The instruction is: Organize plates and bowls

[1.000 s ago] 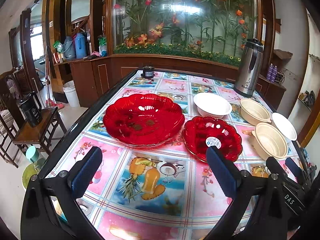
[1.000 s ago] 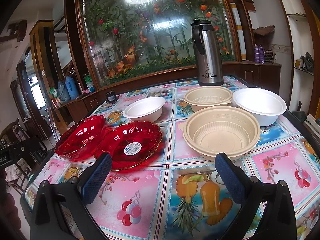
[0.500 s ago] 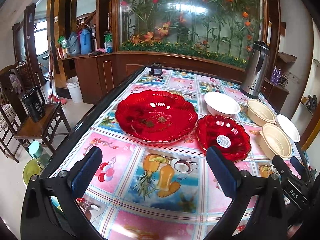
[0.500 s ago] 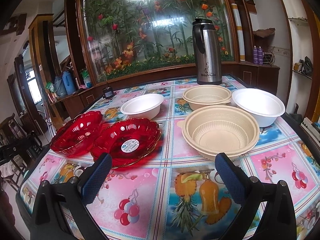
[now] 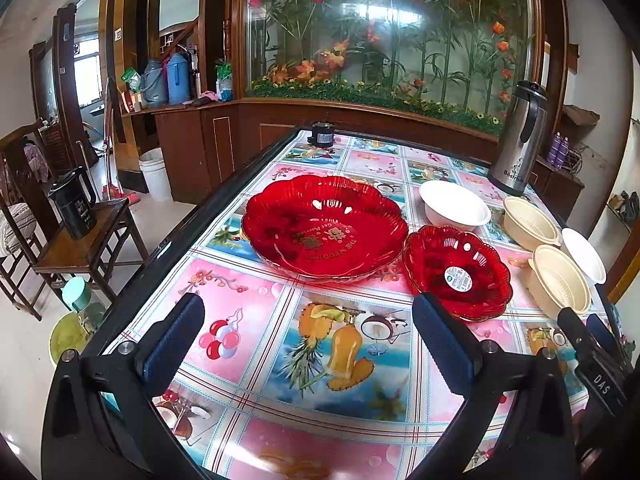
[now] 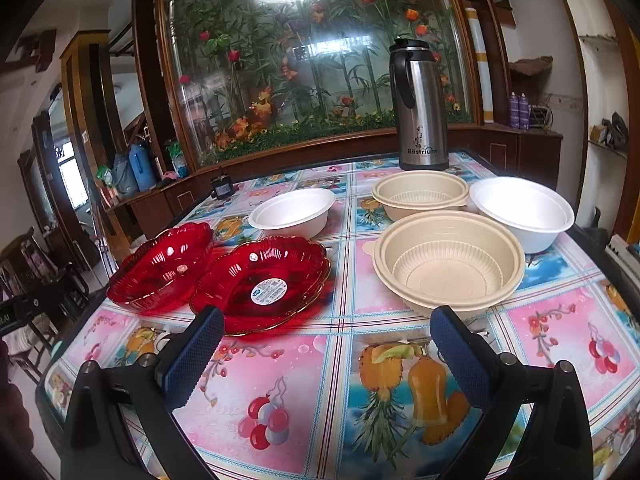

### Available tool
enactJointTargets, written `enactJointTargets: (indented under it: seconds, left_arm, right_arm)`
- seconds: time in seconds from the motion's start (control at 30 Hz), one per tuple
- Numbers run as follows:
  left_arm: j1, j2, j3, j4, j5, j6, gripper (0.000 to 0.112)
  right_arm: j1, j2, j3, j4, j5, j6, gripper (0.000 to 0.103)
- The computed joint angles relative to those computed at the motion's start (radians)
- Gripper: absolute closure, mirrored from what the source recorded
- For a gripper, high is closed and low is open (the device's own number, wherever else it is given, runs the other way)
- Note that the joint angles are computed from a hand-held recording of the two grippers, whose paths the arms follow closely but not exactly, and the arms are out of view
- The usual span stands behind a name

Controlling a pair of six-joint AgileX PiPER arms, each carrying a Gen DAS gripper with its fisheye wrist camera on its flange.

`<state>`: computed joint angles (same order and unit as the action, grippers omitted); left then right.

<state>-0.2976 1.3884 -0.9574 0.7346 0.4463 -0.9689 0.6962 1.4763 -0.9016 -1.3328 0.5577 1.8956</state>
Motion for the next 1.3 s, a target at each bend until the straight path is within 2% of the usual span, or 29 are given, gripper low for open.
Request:
enactJointTargets:
  seconds: [0.67, 0.87, 0.93, 1.1, 1.2, 1.3]
  left_arm:
    - [0.027, 0.037, 0.002, -0.023, -0.020, 0.035, 0.009]
    - [0.081, 0.061, -0.008, -0.084, -0.047, 0.107, 0.009]
    - [0.098, 0.068, -0.010, -0.101, -0.056, 0.129, 0.009]
    - [0.164, 0.095, -0.021, -0.149, -0.079, 0.209, 0.009]
    - [0.226, 0.119, -0.051, -0.226, -0.084, 0.316, 0.009]
    - [0.298, 0.152, -0.107, -0.384, -0.083, 0.506, 0.009]
  right_arm:
    - [-0.027, -0.003, 0.002, 0.044, -0.050, -0.025, 0.000]
    - [0.013, 0.030, -0.034, 0.014, 0.013, -0.021, 0.000]
    - [0.023, 0.047, -0.057, 0.002, 0.010, -0.012, 0.000]
    - [0.013, 0.120, -0.185, 0.073, -0.063, -0.088, 0.000]
    - [0.025, 0.195, -0.318, 0.154, -0.042, -0.211, 0.000]
    - [0.027, 0.272, -0.462, 0.241, -0.034, -0.339, 0.000]
